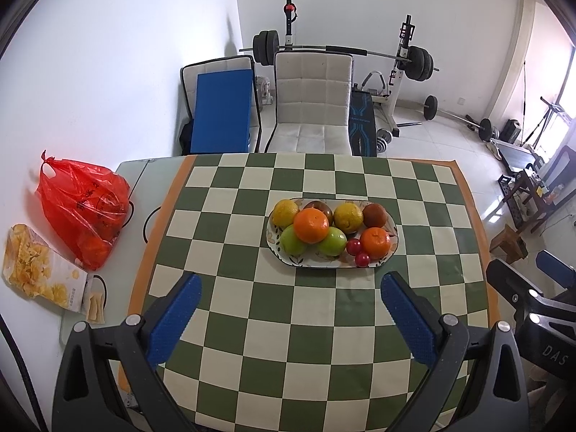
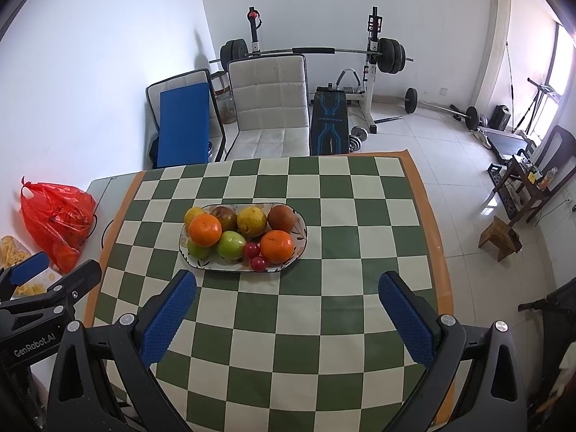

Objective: Organize fruits

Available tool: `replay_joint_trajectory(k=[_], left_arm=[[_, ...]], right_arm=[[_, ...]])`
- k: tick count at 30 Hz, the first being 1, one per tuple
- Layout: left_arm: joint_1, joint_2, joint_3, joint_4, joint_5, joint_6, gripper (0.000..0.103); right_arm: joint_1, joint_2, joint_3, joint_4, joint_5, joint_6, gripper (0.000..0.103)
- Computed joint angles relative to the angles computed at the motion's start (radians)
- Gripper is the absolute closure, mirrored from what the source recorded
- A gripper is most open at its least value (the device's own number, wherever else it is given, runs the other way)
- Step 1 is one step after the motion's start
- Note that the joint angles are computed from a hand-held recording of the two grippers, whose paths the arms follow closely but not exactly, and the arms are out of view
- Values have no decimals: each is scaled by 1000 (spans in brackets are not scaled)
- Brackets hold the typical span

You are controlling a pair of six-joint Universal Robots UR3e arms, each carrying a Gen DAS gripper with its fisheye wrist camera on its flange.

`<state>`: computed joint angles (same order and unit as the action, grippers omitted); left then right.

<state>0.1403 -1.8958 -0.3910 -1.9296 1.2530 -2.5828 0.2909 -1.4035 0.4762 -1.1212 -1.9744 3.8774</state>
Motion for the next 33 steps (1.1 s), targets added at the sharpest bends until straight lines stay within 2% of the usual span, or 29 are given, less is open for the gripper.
replay_joint_trajectory(k=[14,25,29,33], left_arm=[[-7,-44,85,-35,-5,-1,1],[-6,-69,151,-73,-18,2,1],[-5,-106,234,-122,-24,3,1],[-5,-93,207,-107,-24,3,1]], right_arm=[[33,116,-217,101,-18,26,0],[28,106,-200,91,-15,19,0],[29,104,-197,89,-18,19,0],[27,102,-195,89,-16,16,0]])
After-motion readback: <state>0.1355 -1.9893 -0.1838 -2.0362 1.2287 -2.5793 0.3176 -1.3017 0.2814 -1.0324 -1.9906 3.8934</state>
